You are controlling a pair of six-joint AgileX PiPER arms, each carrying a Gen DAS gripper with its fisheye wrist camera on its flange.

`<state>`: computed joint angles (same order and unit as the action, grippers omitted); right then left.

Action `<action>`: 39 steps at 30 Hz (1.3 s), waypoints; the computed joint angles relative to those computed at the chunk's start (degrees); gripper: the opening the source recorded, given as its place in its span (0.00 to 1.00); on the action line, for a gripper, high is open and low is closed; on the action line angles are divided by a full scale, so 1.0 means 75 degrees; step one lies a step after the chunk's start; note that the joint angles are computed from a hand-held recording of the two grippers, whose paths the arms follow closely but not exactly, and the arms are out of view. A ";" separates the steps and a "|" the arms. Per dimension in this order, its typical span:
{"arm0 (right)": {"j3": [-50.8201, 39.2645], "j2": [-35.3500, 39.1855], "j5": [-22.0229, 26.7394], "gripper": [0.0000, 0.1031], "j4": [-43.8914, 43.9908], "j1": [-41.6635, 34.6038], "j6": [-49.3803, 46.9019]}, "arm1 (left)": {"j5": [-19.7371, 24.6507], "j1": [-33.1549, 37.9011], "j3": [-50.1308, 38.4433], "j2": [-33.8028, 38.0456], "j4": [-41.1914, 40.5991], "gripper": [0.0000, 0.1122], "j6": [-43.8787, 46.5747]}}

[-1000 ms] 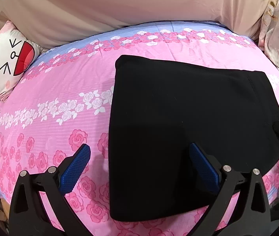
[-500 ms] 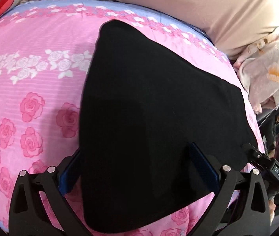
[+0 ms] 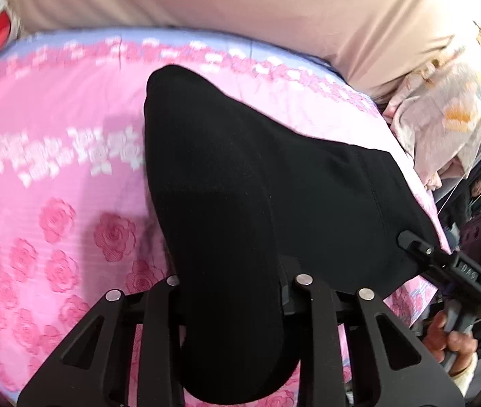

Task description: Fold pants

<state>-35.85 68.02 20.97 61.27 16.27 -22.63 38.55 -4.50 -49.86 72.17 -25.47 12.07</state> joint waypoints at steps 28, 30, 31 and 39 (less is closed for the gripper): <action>-0.5990 0.1649 0.0560 0.36 -0.4723 0.0789 0.2457 | 0.0015 0.0482 -0.4193 0.0503 -0.0060 0.23 0.1290; -0.7174 0.2783 0.0755 0.36 -0.4050 0.0368 0.1771 | -0.0320 0.0421 -0.4824 0.1214 0.0227 0.23 0.1134; -0.7777 0.3378 0.0902 0.36 -0.3770 0.0183 0.1531 | -0.0501 0.0400 -0.5313 0.1788 0.0450 0.23 0.0993; -1.2986 0.9086 0.2934 0.44 -0.4486 -0.0673 0.3354 | 0.0295 0.0404 -0.9280 0.6616 0.2667 0.32 -0.0952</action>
<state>-133.24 136.16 42.98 27.63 11.22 2.52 40.76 -1.47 -119.46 121.79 -5.47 4.93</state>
